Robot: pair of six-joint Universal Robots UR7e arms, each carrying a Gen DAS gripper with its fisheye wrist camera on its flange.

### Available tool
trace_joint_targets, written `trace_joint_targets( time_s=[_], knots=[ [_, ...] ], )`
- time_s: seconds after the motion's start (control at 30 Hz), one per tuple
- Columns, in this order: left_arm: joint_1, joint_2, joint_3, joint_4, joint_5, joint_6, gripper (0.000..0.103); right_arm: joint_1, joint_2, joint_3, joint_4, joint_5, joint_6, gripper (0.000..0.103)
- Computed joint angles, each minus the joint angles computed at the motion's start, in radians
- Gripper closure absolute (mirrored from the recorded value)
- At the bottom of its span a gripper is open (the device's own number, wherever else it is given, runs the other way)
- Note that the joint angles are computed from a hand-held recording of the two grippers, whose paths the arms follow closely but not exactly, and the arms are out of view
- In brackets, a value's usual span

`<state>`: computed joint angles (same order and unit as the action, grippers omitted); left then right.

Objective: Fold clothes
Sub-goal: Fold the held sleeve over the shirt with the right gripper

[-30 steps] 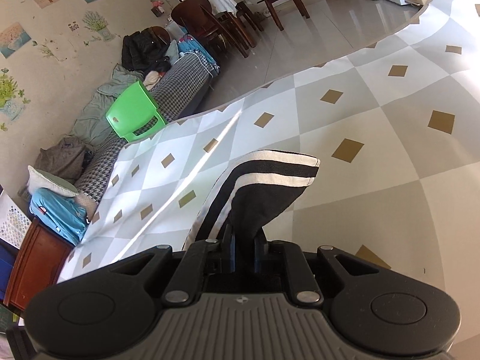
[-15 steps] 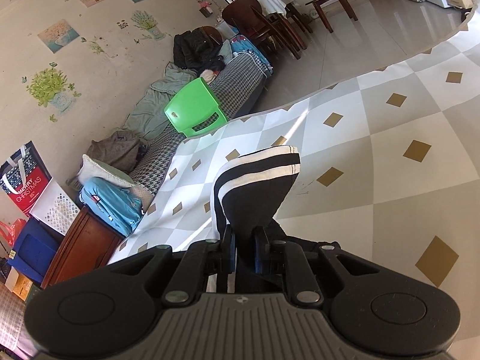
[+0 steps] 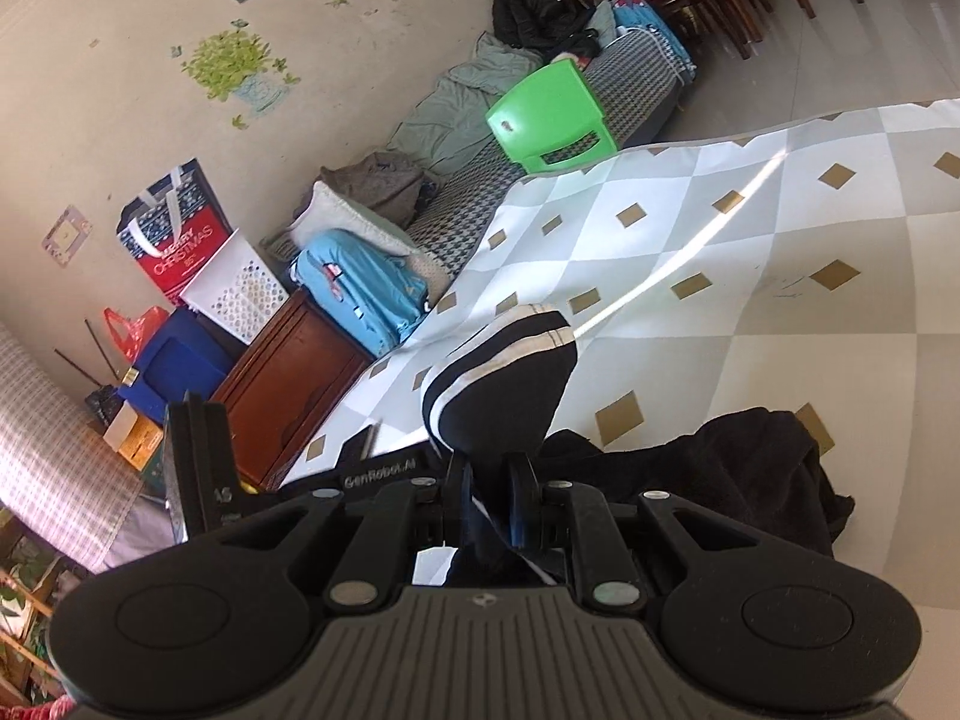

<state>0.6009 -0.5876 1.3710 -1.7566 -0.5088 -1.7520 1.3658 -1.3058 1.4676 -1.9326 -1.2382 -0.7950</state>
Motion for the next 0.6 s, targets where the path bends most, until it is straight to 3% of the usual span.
trace_joint_targets(
  time_s=[0.13, 0.23, 0.27, 0.4, 0.47, 0.6],
  knots=[
    [-0.002, -0.035, 0.053, -0.047, 0.001, -0.022, 0.000, 0.008, -0.026, 0.020, 0.139, -0.048, -0.125, 0.089],
    [-0.002, -0.036, 0.070, -0.108, -0.010, 0.040, 0.000, 0.013, -0.050, 0.052, 0.165, -0.116, -0.200, 0.087],
    [-0.002, -0.033, 0.072, -0.128, -0.015, 0.065, 0.000, 0.013, -0.058, 0.063, 0.167, -0.134, -0.221, 0.083],
    [-0.005, -0.012, 0.066, -0.205, -0.026, 0.168, 0.000, 0.008, -0.077, 0.069, 0.169, -0.165, -0.250, 0.066],
    [-0.007, 0.000, 0.054, -0.208, -0.020, 0.191, 0.000, 0.004, -0.082, 0.059, 0.179, -0.164, -0.259, 0.064],
    [-0.011, 0.028, 0.020, -0.188, -0.012, 0.218, 0.000, -0.003, -0.091, 0.073, 0.043, -0.173, -0.191, 0.057]
  ],
)
